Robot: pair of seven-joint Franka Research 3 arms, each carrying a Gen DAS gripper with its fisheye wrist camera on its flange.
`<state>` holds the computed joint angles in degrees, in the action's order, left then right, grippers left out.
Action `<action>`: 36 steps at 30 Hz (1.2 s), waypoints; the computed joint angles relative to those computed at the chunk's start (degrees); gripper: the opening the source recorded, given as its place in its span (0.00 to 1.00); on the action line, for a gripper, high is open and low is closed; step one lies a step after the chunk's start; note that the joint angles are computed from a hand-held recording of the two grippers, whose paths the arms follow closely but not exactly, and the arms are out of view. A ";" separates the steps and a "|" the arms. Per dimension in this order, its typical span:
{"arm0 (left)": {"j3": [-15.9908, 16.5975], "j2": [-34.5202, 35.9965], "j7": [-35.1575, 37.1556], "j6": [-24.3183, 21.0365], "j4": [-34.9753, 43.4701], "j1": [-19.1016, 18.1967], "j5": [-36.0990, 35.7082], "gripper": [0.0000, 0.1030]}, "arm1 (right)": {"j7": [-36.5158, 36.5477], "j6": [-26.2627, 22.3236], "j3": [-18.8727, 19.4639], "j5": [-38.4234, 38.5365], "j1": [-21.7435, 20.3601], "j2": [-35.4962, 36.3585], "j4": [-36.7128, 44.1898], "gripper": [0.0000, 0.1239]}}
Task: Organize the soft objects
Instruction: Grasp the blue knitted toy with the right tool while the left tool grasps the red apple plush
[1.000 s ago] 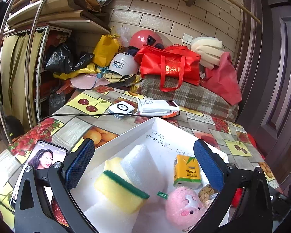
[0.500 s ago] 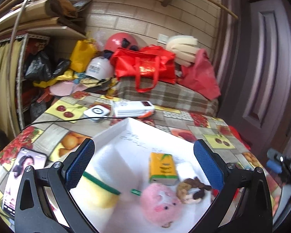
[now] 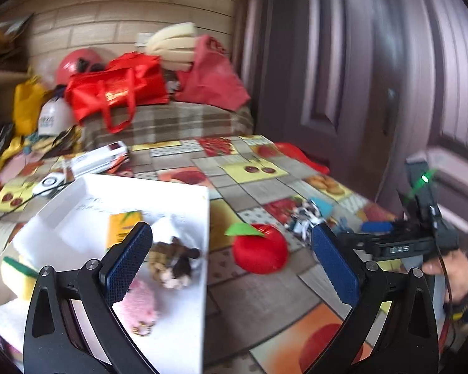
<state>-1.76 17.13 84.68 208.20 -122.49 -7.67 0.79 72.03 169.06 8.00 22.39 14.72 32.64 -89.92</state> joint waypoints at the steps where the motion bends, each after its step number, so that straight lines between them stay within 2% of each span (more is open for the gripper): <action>1: -0.05 -0.01 0.51 -0.15 -0.08 -0.18 0.53 1.00 | -0.10 -0.73 -0.97 -1.52 1.11 0.56 0.91 0.83; 2: 0.21 0.14 1.64 -0.48 0.12 -0.76 0.57 1.00 | -0.57 -1.53 -1.38 -2.76 1.79 1.13 1.90 0.82; 3: 1.09 0.30 3.73 -0.83 0.25 -2.13 -0.53 1.00 | -1.05 -2.32 -1.55 -3.64 2.16 1.88 2.99 0.75; 5: 1.71 0.65 6.14 -1.64 0.44 -3.27 -1.38 1.00 | -0.70 -6.98 -2.47 -5.27 2.86 3.92 6.61 0.50; 6: 1.68 0.89 6.58 -2.31 0.76 -3.36 -1.42 1.00 | -0.77 -10.40 -1.35 -5.48 1.73 4.96 8.61 0.34; 8: 1.65 1.66 7.04 -4.15 1.77 -3.46 -1.10 1.00 | -3.59 -10.28 -0.13 -3.47 0.44 4.08 7.25 0.29; 10: 2.28 2.24 7.36 -6.24 2.91 -4.39 -1.57 1.00 | -7.20 -8.49 0.80 -2.50 -0.73 1.41 2.89 0.28; 12: 5.58 3.08 8.20 -10.72 5.40 -8.36 -4.52 1.00 | -10.56 -7.65 2.71 0.77 -3.24 -1.16 -1.02 0.28; 15: 16.62 6.26 8.48 -17.65 11.11 -19.71 -8.58 1.00 | -15.88 -6.32 6.43 9.12 -7.92 -3.17 -3.96 0.28; 16: 19.60 7.82 7.65 -19.73 13.39 -22.45 -8.55 1.00 | -17.61 -6.11 7.59 12.36 -9.49 -3.41 -4.30 0.28; 18: 25.21 11.35 5.05 -22.99 17.89 -27.17 -7.95 1.00 | -18.64 -8.28 7.73 15.86 -10.22 -2.78 -2.92 0.28; 21: 30.41 17.30 0.45 -29.04 26.11 -30.37 -6.24 1.00 | -19.52 -11.38 6.55 17.95 -9.49 -2.15 -1.38 0.28; 23: 31.55 19.70 -1.69 -31.71 29.71 -30.59 -4.80 1.00 | -20.87 -11.77 6.15 18.99 -8.91 -2.08 -0.98 0.28; 24: 31.09 20.82 -2.17 -33.46 31.87 -29.88 -4.12 1.00 | -21.87 -11.84 6.21 19.66 -8.82 -2.23 -1.12 0.28; 29: 24.48 22.53 0.17 -41.26 37.29 -24.58 -0.61 1.00 | -23.02 -14.97 5.44 22.08 -8.75 -0.96 1.02 0.28; 32: 26.09 22.50 -2.68 -41.48 36.09 -26.12 3.27 0.99 | -22.77 -17.35 5.30 23.81 -9.31 0.05 2.65 0.28; 33: 25.73 21.69 -2.98 -40.63 34.83 -26.03 4.17 0.98 | -22.91 -17.64 5.28 24.37 -9.42 0.14 2.82 0.28; 34: 25.61 21.14 -3.42 -40.02 33.99 -26.04 4.75 0.89 | -23.11 -17.71 5.24 24.88 -9.46 0.07 2.75 0.28; 35: 27.50 20.95 -5.73 -39.82 33.24 -27.47 6.65 0.74 | -23.41 -17.67 5.20 25.30 -9.47 -0.12 2.48 0.28; 36: 29.72 21.13 -7.90 -40.11 32.95 -29.12 8.43 0.65 | -23.52 -17.66 5.04 25.45 -9.32 -0.19 2.41 0.28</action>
<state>27.96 38.26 76.78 168.08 -89.54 -36.79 9.22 48.51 151.40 13.05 47.84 5.41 32.45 -87.51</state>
